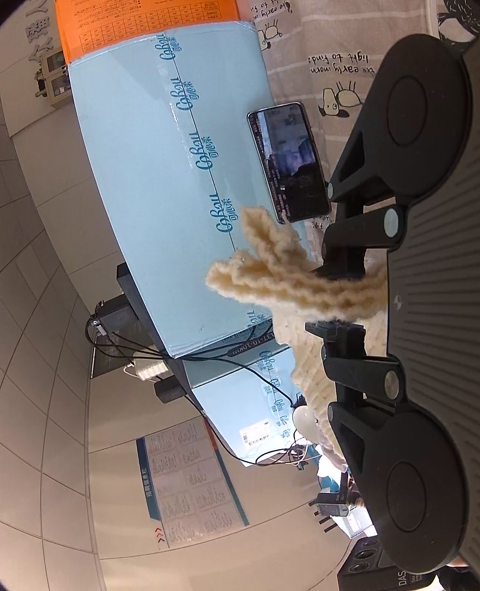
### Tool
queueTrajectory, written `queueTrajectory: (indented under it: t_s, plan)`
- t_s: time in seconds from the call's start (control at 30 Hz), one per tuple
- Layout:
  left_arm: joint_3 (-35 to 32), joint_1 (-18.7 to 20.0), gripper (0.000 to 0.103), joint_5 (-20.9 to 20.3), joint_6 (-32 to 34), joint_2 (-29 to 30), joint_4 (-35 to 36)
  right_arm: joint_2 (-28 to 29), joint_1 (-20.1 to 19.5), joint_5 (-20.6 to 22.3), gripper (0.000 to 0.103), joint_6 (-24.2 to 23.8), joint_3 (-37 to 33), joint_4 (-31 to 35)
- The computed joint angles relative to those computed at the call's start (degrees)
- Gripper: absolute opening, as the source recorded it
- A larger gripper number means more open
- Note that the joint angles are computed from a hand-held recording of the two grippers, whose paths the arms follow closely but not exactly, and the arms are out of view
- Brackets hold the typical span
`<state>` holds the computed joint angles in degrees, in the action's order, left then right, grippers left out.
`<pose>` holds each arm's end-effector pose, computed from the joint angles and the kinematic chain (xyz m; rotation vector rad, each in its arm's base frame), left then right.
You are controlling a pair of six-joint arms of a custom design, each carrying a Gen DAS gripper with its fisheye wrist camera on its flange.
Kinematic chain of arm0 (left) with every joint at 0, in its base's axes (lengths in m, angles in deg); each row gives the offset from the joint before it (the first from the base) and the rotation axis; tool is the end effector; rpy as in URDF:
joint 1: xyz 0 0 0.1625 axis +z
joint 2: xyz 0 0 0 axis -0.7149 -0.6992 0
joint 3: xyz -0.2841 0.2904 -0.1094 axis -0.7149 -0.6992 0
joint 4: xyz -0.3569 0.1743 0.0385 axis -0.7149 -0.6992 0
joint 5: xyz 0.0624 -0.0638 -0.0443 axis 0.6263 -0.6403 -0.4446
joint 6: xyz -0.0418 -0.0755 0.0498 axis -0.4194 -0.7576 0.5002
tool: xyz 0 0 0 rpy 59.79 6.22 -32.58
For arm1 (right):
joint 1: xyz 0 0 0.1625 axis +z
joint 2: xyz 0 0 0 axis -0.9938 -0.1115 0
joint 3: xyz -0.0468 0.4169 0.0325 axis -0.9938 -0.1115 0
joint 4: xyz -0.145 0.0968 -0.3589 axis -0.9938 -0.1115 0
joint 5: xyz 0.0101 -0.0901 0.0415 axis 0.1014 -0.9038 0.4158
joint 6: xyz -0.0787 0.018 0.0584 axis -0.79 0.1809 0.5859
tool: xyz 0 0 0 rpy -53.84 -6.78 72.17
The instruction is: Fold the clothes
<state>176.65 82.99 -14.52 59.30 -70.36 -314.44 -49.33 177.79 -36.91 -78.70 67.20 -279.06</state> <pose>-0.1096 -0.3346 0.1764 0.5226 2.5089 -1.5993 0.1832 -0.3692 0.1557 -0.9222 2.5933 -1.5127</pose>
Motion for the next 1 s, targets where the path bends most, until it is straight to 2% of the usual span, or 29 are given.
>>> queueTrajectory:
  t_s: [0.17, 0.27, 0.33, 0.47, 0.57, 0.73, 0.8, 1.0]
  plan:
    - [0.2, 1.7, 0.039, 3.8, 5.9, -5.6, -1.9, 5.3, 6.2, -2.8, 0.019, 1.1, -6.5, 2.3]
    - [-2.6, 3.3, 0.039, 5.7, 13.4, -7.2, -5.9, 8.8, 10.2, -4.2, 0.019, 2.1, -11.7, 3.4]
    - [-4.6, 5.3, 0.039, 4.5, 17.5, -8.7, -8.1, 11.2, 12.6, -5.2, 0.019, 2.5, -15.3, 3.4]
    - [-7.8, 11.8, 0.039, -2.8, 21.6, -9.4, -13.6, 15.2, 15.4, -5.4, 0.019, 3.8, -21.9, 4.8]
    - [-8.0, 15.5, 0.039, -4.2, 21.5, -9.5, -16.1, 18.0, 16.8, -4.9, 0.019, 3.8, -26.6, 8.2]
    - [-8.6, 18.2, 0.039, 0.5, 22.0, -10.6, -18.5, 23.8, 18.6, -5.0, 0.019, 3.1, -35.5, 16.0]
    - [-9.2, 19.0, 0.039, 2.9, 22.8, -10.4, -19.5, 26.2, 19.0, -6.3, 0.019, 2.3, -38.9, 18.4]
    - [-11.2, 22.7, 0.039, 7.8, 20.0, -11.4, -11.6, 32.9, 19.7, -12.3, 0.019, -0.3, -48.2, 24.6]
